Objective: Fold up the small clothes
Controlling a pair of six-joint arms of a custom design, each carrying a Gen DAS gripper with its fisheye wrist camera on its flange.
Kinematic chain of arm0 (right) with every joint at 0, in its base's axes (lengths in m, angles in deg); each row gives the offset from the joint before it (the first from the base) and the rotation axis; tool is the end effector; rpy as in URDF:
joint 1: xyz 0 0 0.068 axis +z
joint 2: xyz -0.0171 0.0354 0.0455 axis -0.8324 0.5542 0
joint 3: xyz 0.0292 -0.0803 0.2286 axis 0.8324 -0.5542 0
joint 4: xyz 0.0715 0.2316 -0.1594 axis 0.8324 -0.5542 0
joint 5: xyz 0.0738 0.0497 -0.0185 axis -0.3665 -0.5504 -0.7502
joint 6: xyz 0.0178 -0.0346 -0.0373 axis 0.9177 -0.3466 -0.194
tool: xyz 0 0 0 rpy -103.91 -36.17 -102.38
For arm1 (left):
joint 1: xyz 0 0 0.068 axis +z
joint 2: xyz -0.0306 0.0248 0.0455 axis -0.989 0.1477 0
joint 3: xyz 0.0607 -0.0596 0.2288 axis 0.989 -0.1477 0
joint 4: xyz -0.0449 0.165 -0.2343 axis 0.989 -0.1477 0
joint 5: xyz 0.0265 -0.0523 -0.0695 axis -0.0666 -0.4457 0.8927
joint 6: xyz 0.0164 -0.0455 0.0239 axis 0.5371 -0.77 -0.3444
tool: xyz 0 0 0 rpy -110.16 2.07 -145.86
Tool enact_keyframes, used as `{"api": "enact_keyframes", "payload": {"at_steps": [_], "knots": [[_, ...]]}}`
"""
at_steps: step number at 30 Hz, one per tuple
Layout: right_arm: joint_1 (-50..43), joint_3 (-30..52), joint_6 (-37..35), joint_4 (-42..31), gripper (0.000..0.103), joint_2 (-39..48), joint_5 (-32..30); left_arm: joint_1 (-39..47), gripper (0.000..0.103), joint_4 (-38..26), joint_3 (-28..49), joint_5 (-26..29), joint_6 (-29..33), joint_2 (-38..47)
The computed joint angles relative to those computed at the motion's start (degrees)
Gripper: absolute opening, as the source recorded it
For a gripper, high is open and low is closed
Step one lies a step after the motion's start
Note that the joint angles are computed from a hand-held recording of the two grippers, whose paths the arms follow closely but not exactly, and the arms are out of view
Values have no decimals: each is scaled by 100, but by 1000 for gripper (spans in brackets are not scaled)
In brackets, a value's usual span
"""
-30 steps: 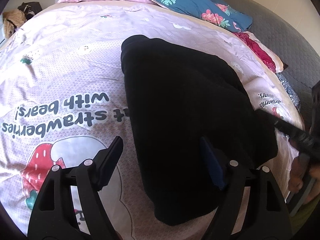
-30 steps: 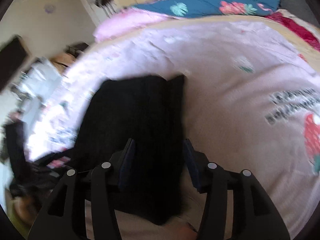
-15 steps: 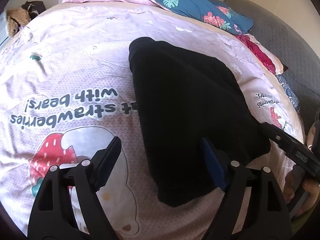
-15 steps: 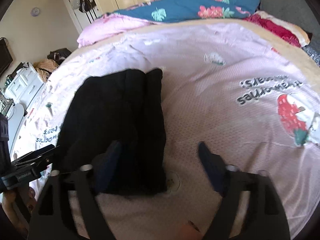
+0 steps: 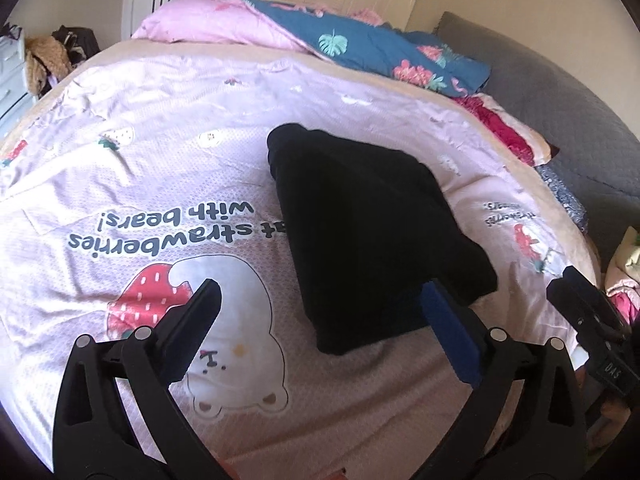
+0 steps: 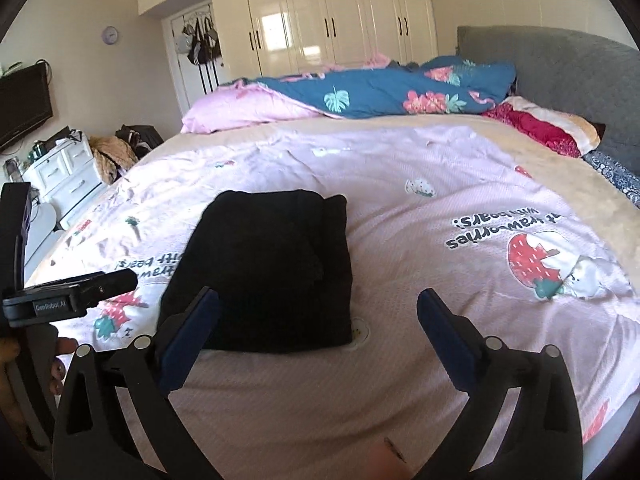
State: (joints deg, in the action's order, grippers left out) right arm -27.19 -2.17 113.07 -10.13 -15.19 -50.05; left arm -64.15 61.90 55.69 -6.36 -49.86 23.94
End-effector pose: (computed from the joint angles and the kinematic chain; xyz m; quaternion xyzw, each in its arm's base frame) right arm 0.2312 0.1132 0.1515 0.0634 0.8847 0.0396 0.4601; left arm 0.3649 0.0932 0.1367 0.1322 0.9169 -0.1729 0.3345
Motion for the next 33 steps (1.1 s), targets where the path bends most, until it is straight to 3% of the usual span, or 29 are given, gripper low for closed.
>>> {"api": "enact_keyframes", "payload": {"at_steps": [6,15,20,33], "knots": [[881,-332,327,-182,99,-483,1163,236,94,213,-648,229,256,-583],[1624,-716,811,-362,99,-808,1992,616,94,460,-1373,457,720,-982],[1886,-750,1058,-523,99,-697,2256,793,94,551,-1513,551,805,-952],[2202,-644,1433,-360,99,259,2189,886,94,804,-1752,545,836,-832]]}}
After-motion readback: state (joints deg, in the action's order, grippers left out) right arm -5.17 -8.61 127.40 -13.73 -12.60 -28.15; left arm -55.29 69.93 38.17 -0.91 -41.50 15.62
